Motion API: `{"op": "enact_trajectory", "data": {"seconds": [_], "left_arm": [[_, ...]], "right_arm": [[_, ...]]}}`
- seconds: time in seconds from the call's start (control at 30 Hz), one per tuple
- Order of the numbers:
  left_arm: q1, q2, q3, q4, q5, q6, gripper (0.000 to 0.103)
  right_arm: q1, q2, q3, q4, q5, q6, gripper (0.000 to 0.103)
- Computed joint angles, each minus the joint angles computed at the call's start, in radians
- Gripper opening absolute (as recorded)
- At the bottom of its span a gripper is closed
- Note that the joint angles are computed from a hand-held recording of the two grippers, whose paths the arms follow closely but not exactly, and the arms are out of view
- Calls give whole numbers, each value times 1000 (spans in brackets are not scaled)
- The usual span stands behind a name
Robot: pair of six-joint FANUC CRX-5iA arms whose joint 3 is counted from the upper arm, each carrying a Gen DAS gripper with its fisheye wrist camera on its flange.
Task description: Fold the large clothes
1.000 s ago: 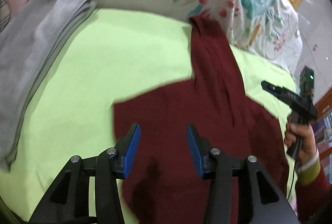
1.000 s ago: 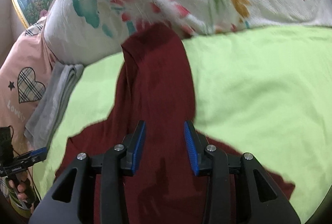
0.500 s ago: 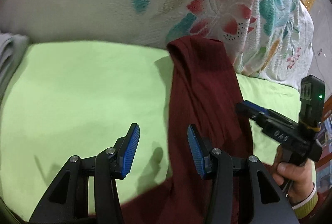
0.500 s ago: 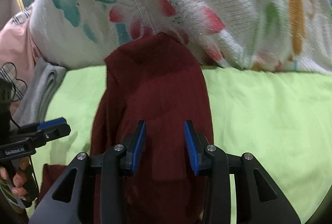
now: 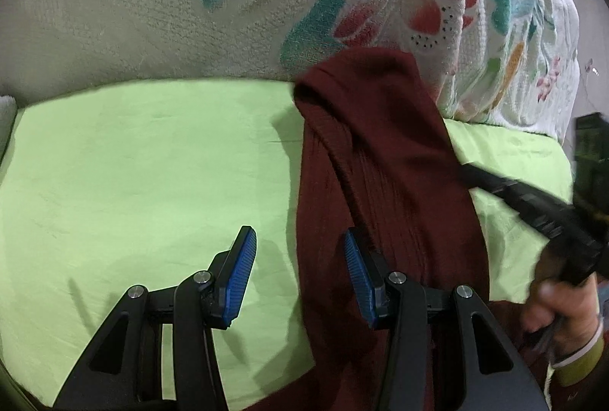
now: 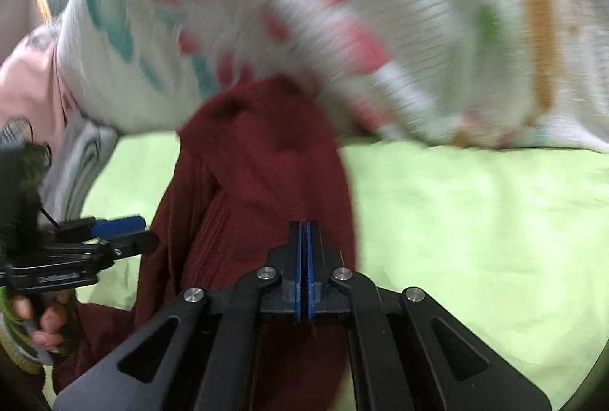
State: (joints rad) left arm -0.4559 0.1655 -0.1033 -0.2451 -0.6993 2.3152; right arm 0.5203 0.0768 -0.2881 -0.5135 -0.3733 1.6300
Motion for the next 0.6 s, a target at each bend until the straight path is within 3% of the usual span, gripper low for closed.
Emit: {"op": "enact_trajectory", "data": {"seconds": [0.13, 0.23, 0.43, 0.5, 0.6], "left_arm": [[-5, 10, 20, -10, -11, -8, 48], [-11, 26, 42, -14, -16, -22, 48], [-10, 93, 118, -31, -61, -53, 47], [18, 81, 86, 24, -3, -99, 45], [85, 4, -65, 203, 187, -254, 45]], "right_arm": [[-73, -50, -42, -12, -14, -29, 2], [-80, -55, -80, 87, -6, -139, 2], [-101, -31, -70, 56, -30, -111, 2], [-111, -19, -56, 28, -38, -93, 2], [-126, -11, -43, -7, -47, -54, 2]]}}
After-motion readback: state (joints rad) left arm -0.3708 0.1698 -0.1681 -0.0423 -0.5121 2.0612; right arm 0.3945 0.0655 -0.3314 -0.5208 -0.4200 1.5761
